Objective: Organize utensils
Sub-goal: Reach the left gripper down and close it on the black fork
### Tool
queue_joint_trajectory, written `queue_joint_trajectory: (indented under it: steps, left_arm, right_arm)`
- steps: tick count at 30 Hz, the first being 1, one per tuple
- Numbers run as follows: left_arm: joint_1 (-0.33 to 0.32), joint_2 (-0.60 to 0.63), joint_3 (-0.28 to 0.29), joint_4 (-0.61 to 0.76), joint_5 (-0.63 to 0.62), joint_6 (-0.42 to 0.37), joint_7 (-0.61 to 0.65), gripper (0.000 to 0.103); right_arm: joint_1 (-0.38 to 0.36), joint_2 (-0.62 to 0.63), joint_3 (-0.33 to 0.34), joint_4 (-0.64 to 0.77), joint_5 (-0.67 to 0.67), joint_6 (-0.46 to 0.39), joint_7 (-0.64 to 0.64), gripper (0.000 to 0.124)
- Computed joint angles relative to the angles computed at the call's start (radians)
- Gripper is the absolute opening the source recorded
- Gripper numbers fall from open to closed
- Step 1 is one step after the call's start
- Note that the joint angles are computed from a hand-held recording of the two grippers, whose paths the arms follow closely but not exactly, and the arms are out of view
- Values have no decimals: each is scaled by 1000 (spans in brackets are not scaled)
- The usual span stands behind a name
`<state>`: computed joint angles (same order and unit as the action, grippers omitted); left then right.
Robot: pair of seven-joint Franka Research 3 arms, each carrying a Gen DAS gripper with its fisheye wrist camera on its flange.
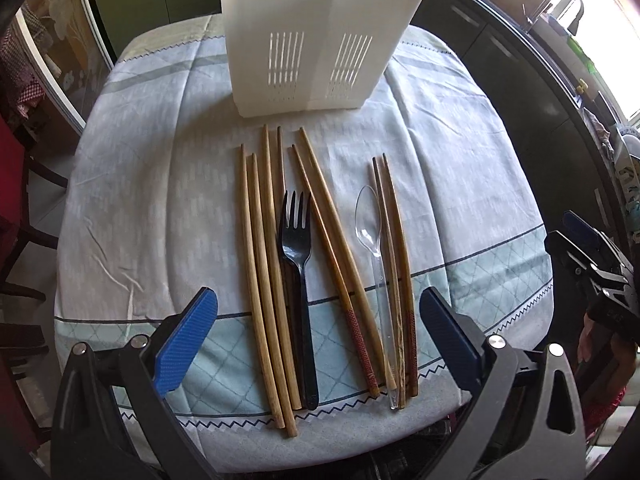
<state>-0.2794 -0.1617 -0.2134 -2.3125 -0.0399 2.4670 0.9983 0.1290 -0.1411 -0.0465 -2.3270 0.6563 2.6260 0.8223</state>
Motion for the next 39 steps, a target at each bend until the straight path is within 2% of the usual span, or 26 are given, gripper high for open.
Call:
queue_joint_trajectory:
  steps: [3,7,11,13,15,21,24,27,32,34,39]
  left_arm:
    - [-6,42,17,51,-97,-74,58,94]
    - [10,94,12,119,-125,-174,76,64]
    - [26,134,0,165,-79,-227,48,51]
    - [33,150,-3,181,-65,-240,44,37]
    - [38,169,-5,199,-58,-255,43,32]
    - [45,226,-13,254,-13,-299,20,29]
    - [44,252,-19,278,-12,-309,30,21]
    - [41,280,-23,301,2,-323,24,18]
    - [46,285,-24,298,10,-315,28,17]
    - [46,296,-25,308,17,-314,30,12]
    - [37,333,-32,338,32,-319,35,9]
  right_arm:
    - [-15,31,10,51,-99,-41,65,99]
    - [-25,53,21,92,-208,-65,138,99]
    - [-24,60,27,107,-272,-90,171,99]
    - [-20,56,29,104,-280,-96,169,99]
    - [-15,47,31,94,-285,-93,166,99]
    - [-3,35,34,79,-285,-99,151,99]
    - [0,32,34,74,-286,-93,150,99]
    - [1,35,33,78,-286,-96,151,99]
    - [1,32,31,75,-278,-99,141,99]
    - [0,31,31,74,-280,-95,143,99]
    - [-1,35,30,78,-275,-99,140,99]
